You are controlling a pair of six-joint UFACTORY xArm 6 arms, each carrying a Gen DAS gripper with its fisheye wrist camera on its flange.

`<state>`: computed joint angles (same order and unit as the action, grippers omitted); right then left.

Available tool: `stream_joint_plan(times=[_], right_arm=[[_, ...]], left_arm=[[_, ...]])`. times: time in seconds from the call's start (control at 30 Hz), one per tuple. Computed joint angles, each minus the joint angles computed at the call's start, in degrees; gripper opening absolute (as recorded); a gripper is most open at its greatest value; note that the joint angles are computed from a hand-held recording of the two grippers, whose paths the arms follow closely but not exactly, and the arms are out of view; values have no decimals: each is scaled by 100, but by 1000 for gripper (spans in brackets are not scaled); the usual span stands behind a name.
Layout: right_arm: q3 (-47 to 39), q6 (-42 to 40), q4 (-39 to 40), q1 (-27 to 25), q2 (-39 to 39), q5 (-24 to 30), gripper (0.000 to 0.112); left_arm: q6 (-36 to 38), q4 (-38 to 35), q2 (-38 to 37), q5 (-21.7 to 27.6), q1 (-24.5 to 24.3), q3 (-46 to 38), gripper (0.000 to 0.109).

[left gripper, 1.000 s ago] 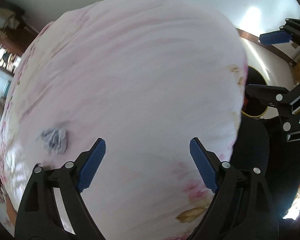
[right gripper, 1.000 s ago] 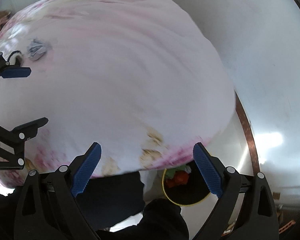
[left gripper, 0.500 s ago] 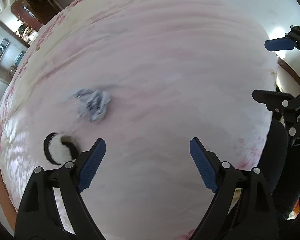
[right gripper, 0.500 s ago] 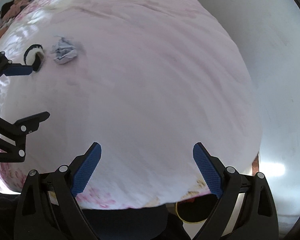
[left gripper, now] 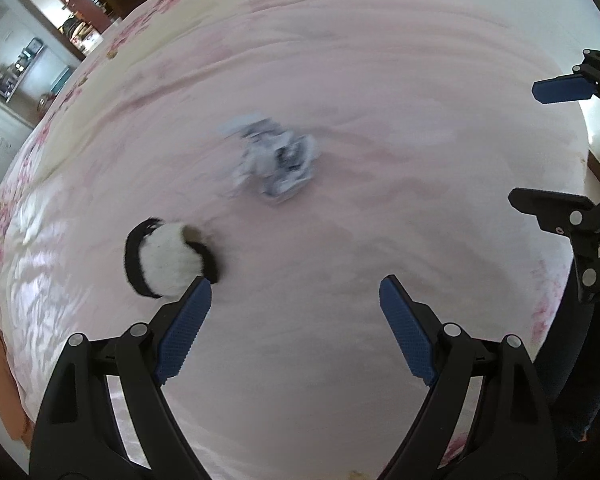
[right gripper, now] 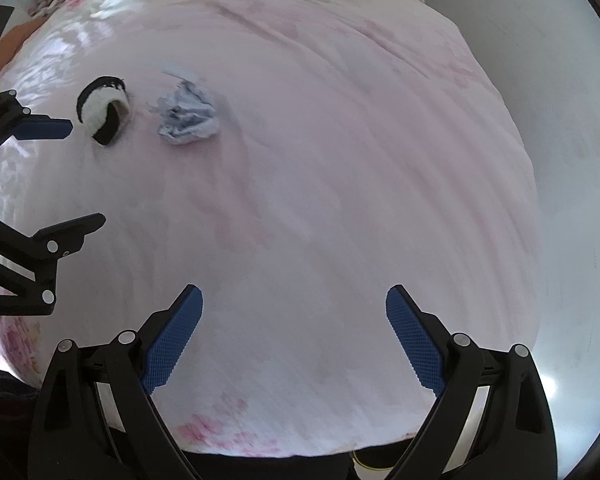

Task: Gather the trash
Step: 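Grasp the white black-cuffed sock with the left tool while the right tool grasps the crumpled blue paper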

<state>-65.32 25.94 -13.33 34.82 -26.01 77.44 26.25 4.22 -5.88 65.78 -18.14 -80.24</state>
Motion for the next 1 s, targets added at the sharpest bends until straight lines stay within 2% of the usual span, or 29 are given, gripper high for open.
stream_joint_plan(times=[0.63, 1.0], right_arm=[[-987, -202, -28, 337, 1140, -48, 89], [-1285, -355, 115, 233, 1549, -166, 91]], left_arm=[[176, -139, 297, 11, 628, -261, 84], [93, -139, 721, 91, 894, -646, 89]])
